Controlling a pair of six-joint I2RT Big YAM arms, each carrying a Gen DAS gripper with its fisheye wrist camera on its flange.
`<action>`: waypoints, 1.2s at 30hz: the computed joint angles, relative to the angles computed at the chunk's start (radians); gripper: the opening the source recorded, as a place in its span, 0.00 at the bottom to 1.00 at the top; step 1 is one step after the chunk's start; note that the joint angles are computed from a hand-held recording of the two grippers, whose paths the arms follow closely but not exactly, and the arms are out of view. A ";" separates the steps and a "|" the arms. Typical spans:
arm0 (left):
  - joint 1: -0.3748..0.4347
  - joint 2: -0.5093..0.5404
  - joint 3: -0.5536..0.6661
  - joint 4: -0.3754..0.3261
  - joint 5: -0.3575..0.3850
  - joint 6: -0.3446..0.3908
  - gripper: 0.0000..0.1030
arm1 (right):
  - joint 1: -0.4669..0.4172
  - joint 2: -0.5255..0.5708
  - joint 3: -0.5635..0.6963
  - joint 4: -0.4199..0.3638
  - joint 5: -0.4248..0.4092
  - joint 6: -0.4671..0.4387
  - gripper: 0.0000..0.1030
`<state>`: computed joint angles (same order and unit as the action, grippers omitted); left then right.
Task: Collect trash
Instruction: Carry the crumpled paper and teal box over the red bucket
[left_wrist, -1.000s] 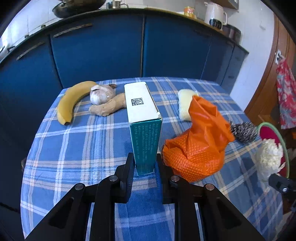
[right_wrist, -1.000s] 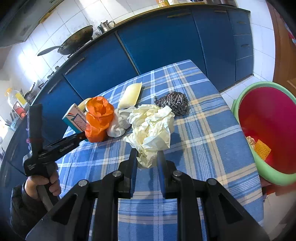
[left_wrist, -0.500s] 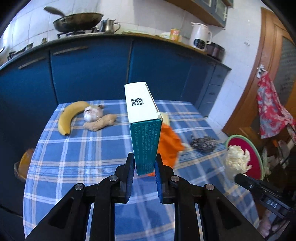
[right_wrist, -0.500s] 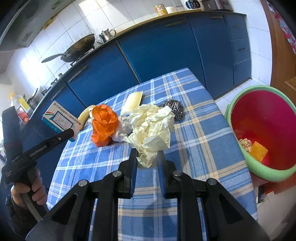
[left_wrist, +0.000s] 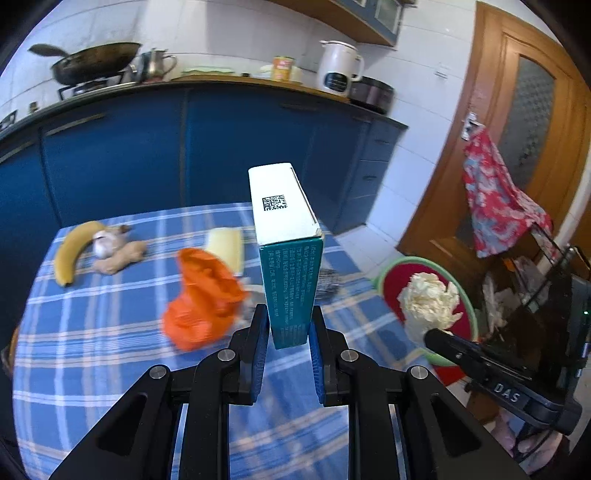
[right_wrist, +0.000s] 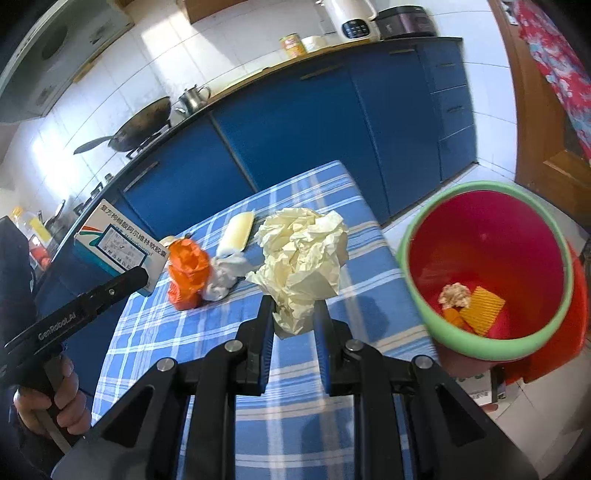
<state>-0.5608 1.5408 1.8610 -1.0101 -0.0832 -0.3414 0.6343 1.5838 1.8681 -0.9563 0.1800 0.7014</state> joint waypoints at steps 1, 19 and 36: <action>-0.007 0.009 0.011 -0.002 0.005 0.000 0.21 | -0.005 -0.007 -0.007 -0.002 0.003 0.002 0.22; -0.135 0.302 0.351 -0.124 0.132 0.038 0.21 | -0.140 -0.160 -0.198 -0.011 0.035 0.067 0.23; -0.179 0.612 0.764 -0.361 0.174 0.075 0.42 | -0.268 -0.180 -0.288 -0.049 -0.021 0.119 0.27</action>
